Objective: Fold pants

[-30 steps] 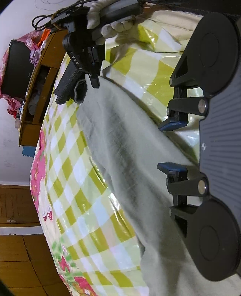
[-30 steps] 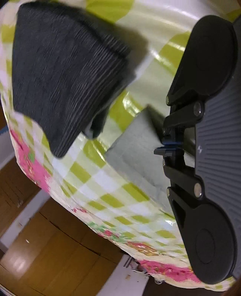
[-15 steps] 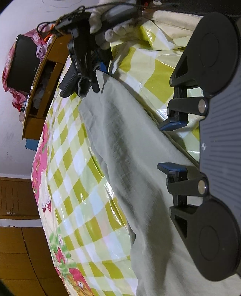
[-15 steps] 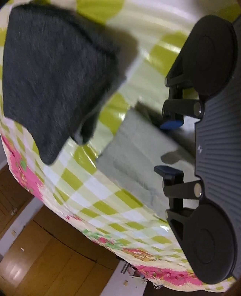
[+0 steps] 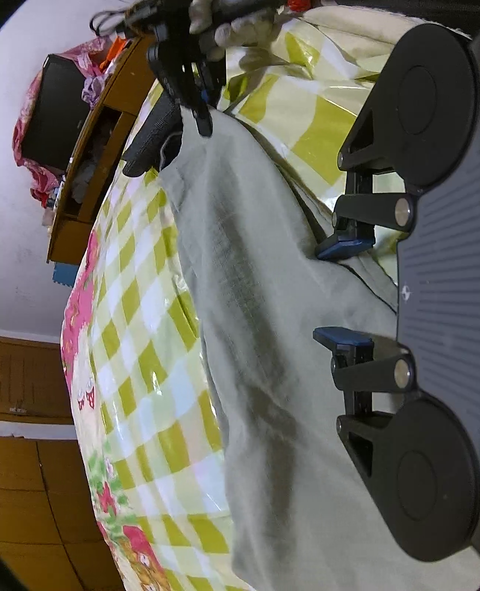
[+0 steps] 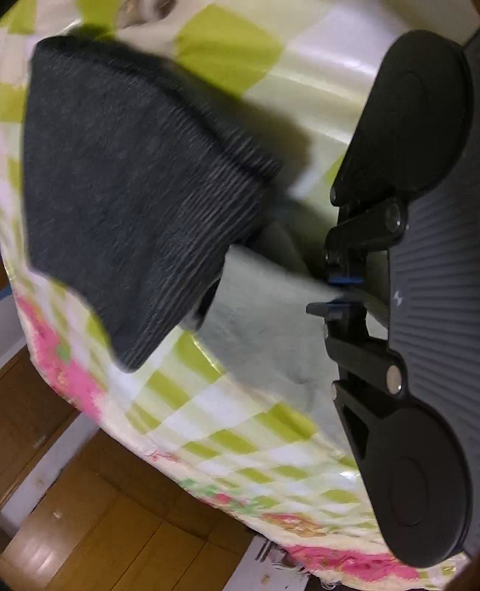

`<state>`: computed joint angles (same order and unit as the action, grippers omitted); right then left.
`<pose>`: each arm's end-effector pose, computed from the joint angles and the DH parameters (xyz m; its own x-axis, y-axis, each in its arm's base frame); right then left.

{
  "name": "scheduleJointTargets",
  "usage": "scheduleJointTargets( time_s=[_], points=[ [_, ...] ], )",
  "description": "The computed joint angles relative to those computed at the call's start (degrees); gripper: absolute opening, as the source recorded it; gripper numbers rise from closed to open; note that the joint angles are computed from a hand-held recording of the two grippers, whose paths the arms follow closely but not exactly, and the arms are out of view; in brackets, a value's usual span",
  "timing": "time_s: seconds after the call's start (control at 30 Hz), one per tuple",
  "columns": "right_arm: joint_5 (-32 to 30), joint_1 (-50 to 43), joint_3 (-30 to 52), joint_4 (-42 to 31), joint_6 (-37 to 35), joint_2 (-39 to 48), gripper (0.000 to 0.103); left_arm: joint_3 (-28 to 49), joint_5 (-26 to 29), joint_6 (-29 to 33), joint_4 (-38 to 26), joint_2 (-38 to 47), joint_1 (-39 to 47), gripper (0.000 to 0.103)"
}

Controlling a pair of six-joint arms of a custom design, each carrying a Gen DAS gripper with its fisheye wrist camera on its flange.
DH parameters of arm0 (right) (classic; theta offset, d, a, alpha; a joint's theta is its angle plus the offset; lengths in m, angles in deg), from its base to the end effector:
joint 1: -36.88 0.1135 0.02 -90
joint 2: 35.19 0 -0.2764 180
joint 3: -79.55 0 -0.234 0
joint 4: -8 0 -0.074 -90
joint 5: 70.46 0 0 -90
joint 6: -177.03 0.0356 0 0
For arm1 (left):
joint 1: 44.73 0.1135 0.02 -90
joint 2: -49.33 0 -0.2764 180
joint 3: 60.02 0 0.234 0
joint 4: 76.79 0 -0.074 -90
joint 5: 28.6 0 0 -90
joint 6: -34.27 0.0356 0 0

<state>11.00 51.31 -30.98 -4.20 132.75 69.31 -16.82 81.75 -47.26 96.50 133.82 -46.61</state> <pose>0.3425 0.0936 0.1666 -0.7427 0.5400 -0.3960 0.2687 0.7821 0.5623 0.2406 -0.0203 0.1544 -0.6959 0.1610 -0.6999 0.3699 0.9157 -0.1571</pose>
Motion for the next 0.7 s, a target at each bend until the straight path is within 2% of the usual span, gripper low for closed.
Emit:
scheduleJointTargets(
  time_s=[0.07, 0.2, 0.27, 0.37, 0.5, 0.7],
  points=[
    [3.26, 1.3, -0.66, -2.96, -2.96, -3.59, 0.016, -0.5, 1.18, 0.63, -0.97, -1.7, 1.48, 0.052],
    [17.45, 7.13, -0.24, -9.38, -8.86, -10.37, 0.018, -0.74, 2.47, 3.15, -2.4, -4.24, 4.67, 0.052],
    [20.19, 10.41, 0.53, -10.03, -12.66, -11.9, 0.018, -0.76, 3.02, 3.62, -2.15, -4.56, 6.13, 0.053],
    [14.04, 14.71, 6.12, -11.09, -18.24, -8.25, 0.018, -0.47, 4.47, 5.52, -4.34, -5.1, 8.43, 0.053],
    [4.55, 19.45, 15.95, -12.11, -23.93, 1.67, 0.016, -0.59, 5.95, 10.74, -9.98, -5.64, 10.75, 0.054],
    [0.66, 22.12, 31.47, -17.4, -30.07, 14.14, 0.017, 0.0, 10.09, 13.75, -14.72, -6.63, 14.1, 0.054]
  ],
)
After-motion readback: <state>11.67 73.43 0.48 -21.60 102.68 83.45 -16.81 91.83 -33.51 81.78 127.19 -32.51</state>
